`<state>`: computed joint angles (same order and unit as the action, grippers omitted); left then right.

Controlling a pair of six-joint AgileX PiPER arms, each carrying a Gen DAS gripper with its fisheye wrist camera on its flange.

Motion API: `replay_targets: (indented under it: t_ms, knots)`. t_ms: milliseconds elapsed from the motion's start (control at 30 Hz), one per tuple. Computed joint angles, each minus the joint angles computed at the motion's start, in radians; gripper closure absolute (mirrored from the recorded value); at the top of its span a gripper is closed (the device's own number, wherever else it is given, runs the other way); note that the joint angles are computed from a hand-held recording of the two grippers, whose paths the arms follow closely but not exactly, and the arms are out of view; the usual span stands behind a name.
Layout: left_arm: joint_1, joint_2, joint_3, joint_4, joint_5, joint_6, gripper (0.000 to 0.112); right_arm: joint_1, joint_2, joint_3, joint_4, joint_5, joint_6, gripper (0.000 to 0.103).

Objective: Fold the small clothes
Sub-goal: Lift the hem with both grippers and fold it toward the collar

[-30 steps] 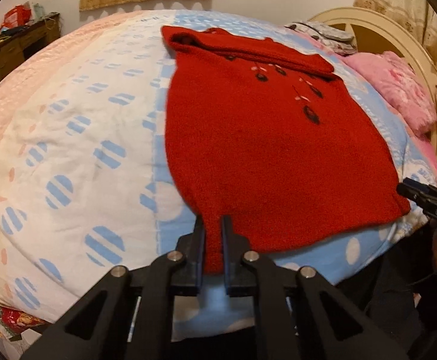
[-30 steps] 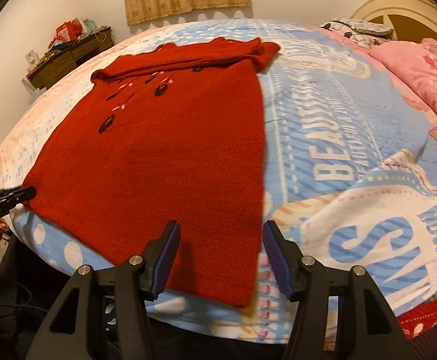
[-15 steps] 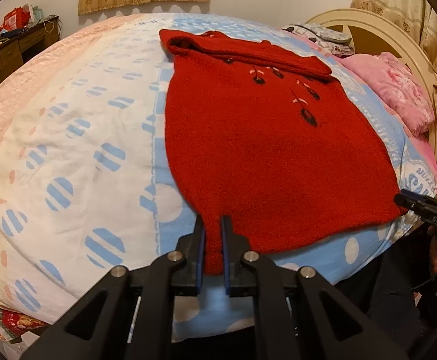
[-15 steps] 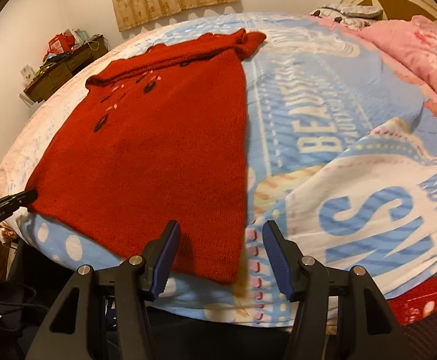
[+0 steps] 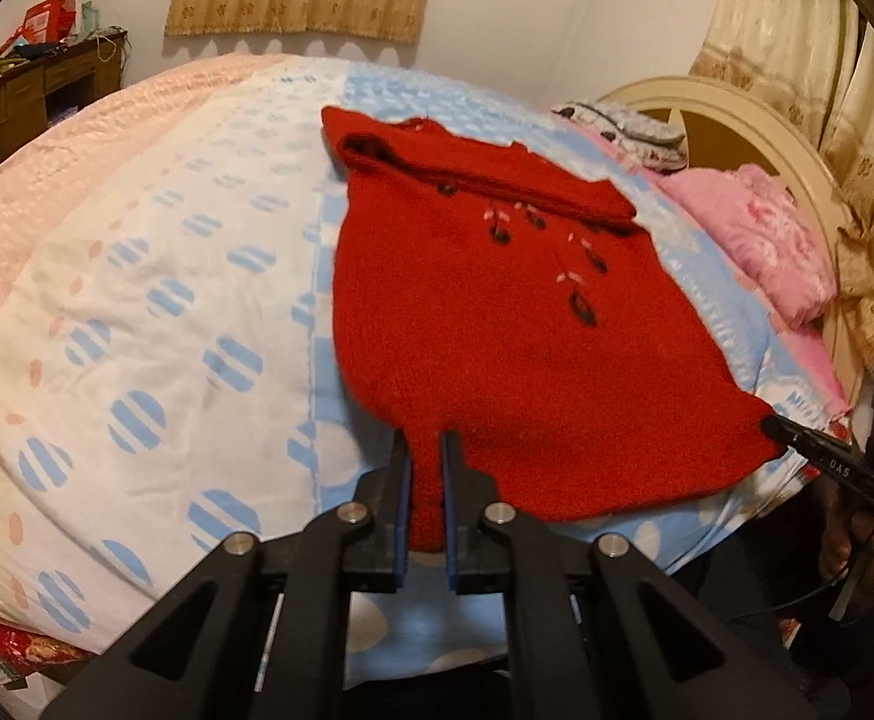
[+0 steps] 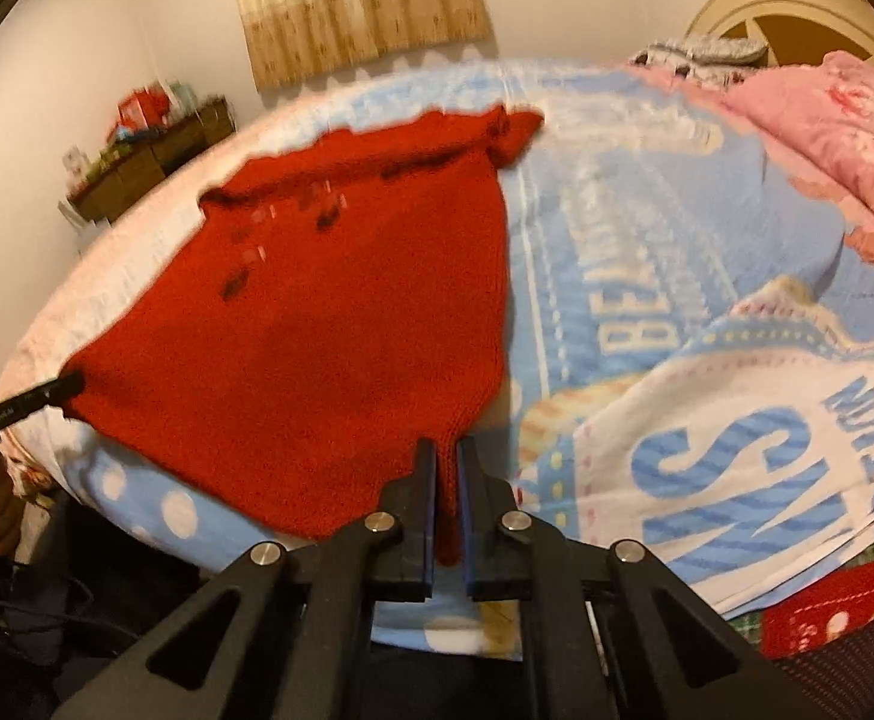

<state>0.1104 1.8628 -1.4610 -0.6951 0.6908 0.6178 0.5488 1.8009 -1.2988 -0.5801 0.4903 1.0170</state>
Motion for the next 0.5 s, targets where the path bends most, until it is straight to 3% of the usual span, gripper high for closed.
replay_targets:
  t_ms: [333,500]
  knots:
    - [0.028,-0.008,-0.026,-0.127,0.049,0.093,0.104,0.035,-0.063,0.018,-0.187,-0.022,0.162,0.099]
    - [0.033,0.043,-0.108,-0.134,0.093,0.082,0.104,-0.011,-0.053,-0.007,-0.068,-0.054,0.095,0.099]
